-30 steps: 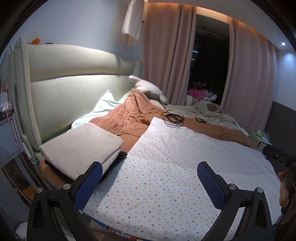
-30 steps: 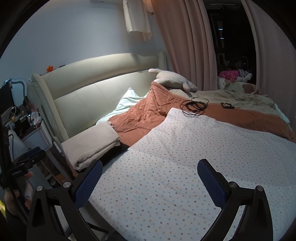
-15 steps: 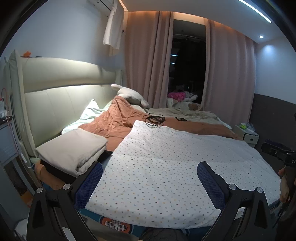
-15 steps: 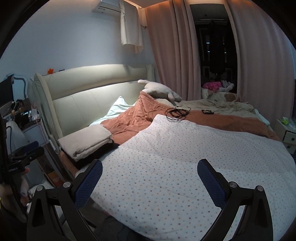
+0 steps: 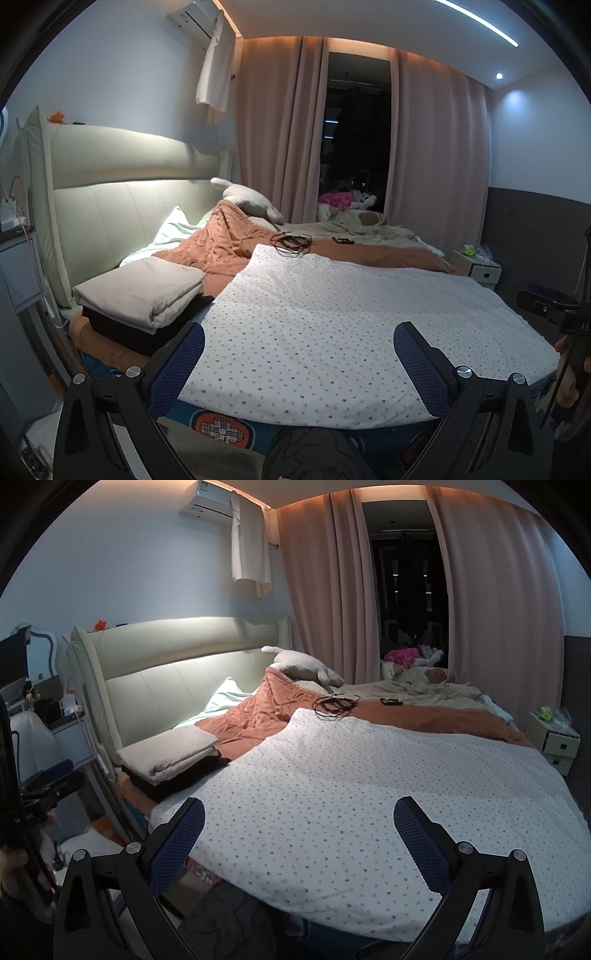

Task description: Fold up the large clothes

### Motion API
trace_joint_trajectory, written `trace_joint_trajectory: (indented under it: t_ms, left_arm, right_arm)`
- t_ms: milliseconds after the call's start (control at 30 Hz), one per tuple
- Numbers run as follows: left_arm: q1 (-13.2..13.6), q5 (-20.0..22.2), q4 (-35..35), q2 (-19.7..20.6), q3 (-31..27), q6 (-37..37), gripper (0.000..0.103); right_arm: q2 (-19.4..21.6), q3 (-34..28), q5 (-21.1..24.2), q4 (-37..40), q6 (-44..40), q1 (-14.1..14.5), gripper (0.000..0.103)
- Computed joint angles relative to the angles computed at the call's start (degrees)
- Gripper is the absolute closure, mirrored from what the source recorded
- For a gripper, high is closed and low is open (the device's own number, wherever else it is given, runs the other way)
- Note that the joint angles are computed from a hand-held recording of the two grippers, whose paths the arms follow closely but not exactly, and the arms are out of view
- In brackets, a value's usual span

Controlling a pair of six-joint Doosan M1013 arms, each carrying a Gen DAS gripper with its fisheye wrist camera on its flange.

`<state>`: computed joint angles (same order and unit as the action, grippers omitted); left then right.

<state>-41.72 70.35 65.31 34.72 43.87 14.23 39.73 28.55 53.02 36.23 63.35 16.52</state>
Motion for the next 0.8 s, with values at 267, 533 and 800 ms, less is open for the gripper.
trace_joint_trajectory:
  t_ms: [267, 533, 800]
  left_arm:
    - [-2.19, 1.46, 2.05, -0.94, 3.47, -2.98, 0.000]
    - [-2.83, 0.57, 0.85, -1.09, 5.30, -5.09, 0.000]
    - [-3.04, 0.08, -0.03, -0.28, 4.91, -3.74, 0.000]
  right_arm:
    - [-6.35, 13.72, -5.45, 1.60, -4.60, -0.34, 0.001]
    - [-9.75, 21.51, -8.66, 3.46, -4.99, -1.52, 0.001]
    - [-10.69, 23.44, -9.90, 2.94, -3.91, -2.17, 0.000]
